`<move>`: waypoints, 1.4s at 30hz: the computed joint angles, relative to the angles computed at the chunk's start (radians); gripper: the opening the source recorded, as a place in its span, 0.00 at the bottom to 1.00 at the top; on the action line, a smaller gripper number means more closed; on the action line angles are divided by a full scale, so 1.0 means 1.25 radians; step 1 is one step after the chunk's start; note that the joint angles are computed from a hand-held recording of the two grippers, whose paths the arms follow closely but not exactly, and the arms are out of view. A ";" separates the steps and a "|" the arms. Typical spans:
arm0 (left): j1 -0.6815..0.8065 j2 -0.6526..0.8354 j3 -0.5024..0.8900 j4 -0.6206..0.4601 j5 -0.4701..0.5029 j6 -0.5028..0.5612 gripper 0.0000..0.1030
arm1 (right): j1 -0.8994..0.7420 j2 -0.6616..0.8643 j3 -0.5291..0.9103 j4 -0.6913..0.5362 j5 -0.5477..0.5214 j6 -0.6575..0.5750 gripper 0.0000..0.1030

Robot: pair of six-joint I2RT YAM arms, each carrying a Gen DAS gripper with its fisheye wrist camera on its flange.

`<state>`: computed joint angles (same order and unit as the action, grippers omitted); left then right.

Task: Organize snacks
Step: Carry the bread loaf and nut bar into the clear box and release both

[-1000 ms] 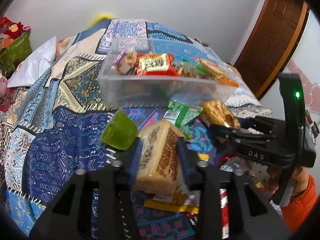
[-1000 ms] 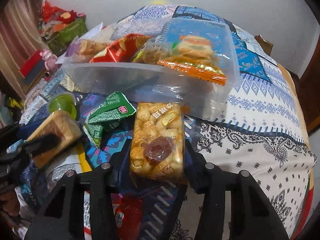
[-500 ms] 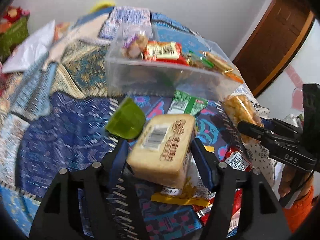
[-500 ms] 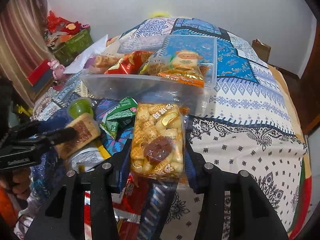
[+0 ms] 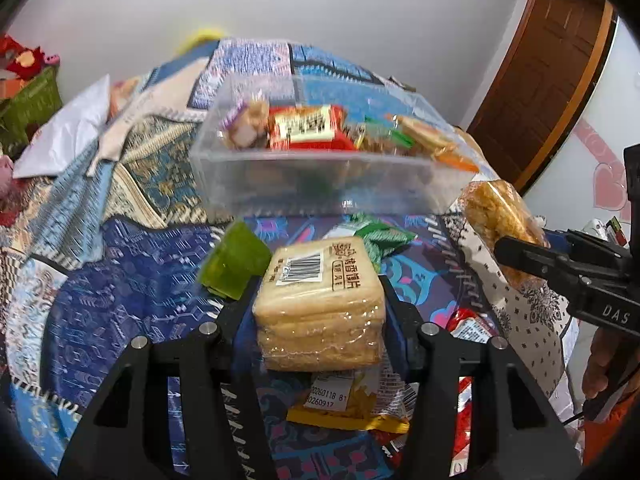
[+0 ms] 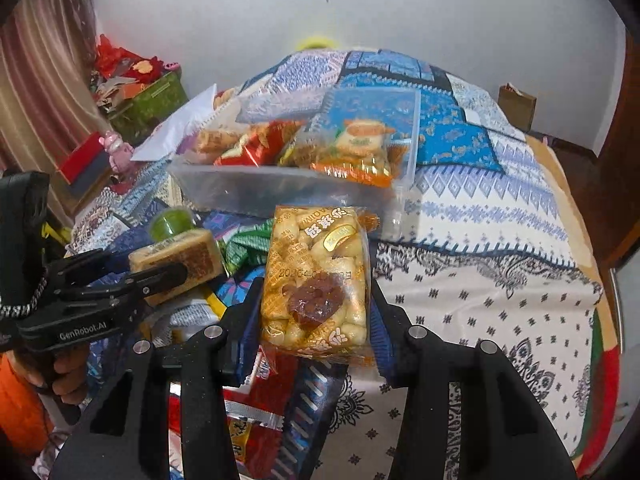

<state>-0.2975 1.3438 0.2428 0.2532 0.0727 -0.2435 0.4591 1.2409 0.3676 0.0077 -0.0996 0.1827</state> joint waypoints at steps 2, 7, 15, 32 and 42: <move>-0.006 -0.051 -0.010 -0.024 -0.010 -0.006 0.52 | 0.002 -0.015 0.005 -0.006 0.001 0.000 0.42; 0.005 -0.131 0.010 -0.081 -0.021 0.004 0.52 | 0.008 -0.045 0.025 -0.019 0.002 -0.006 0.42; 0.048 -0.172 0.083 -0.117 -0.016 0.036 0.52 | 0.005 -0.012 0.092 -0.007 0.007 -0.019 0.42; 0.141 0.092 0.299 -0.026 0.010 0.057 0.52 | -0.014 0.261 0.302 0.056 -0.003 -0.029 0.42; 0.153 0.298 0.416 0.000 0.004 0.062 0.52 | -0.016 0.418 0.432 0.024 -0.007 -0.032 0.42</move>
